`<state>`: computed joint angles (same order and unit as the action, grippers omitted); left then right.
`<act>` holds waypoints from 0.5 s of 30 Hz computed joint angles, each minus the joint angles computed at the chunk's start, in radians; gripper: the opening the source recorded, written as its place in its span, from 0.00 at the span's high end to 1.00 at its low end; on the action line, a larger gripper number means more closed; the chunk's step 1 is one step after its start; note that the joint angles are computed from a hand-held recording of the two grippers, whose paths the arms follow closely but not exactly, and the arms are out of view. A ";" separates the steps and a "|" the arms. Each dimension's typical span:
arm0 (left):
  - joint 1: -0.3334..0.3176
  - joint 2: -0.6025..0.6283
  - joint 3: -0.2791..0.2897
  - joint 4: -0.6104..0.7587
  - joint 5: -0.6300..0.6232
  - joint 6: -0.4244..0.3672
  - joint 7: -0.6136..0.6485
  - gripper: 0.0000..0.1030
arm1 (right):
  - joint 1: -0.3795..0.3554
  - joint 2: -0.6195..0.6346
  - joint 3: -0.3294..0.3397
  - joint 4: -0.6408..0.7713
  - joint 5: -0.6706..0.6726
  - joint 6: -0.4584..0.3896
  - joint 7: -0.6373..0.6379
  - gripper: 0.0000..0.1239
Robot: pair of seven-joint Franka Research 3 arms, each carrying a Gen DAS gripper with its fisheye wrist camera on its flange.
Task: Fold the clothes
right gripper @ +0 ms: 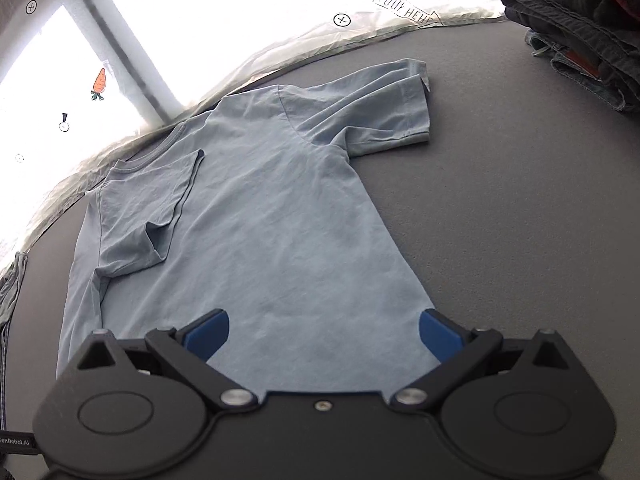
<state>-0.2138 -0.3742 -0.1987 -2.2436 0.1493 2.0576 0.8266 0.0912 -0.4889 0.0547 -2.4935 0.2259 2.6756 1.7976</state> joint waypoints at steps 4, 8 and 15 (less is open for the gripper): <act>0.033 0.134 -0.002 0.112 0.068 0.094 -0.014 0.00 | -0.006 0.121 -0.042 0.067 0.015 0.080 -0.063 0.17; 0.050 0.316 -0.001 0.283 0.134 0.124 -0.007 0.00 | -0.046 0.256 -0.045 0.158 -0.011 0.156 -0.049 0.17; 0.041 0.570 0.018 0.539 0.210 0.089 0.036 0.00 | -0.086 0.471 -0.071 0.336 -0.153 0.260 -0.009 0.17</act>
<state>-0.1730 0.1960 -0.1807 -1.7047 0.3589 2.1470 0.8625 0.0056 -0.0176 -0.0159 -2.1570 0.0734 2.9357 1.7890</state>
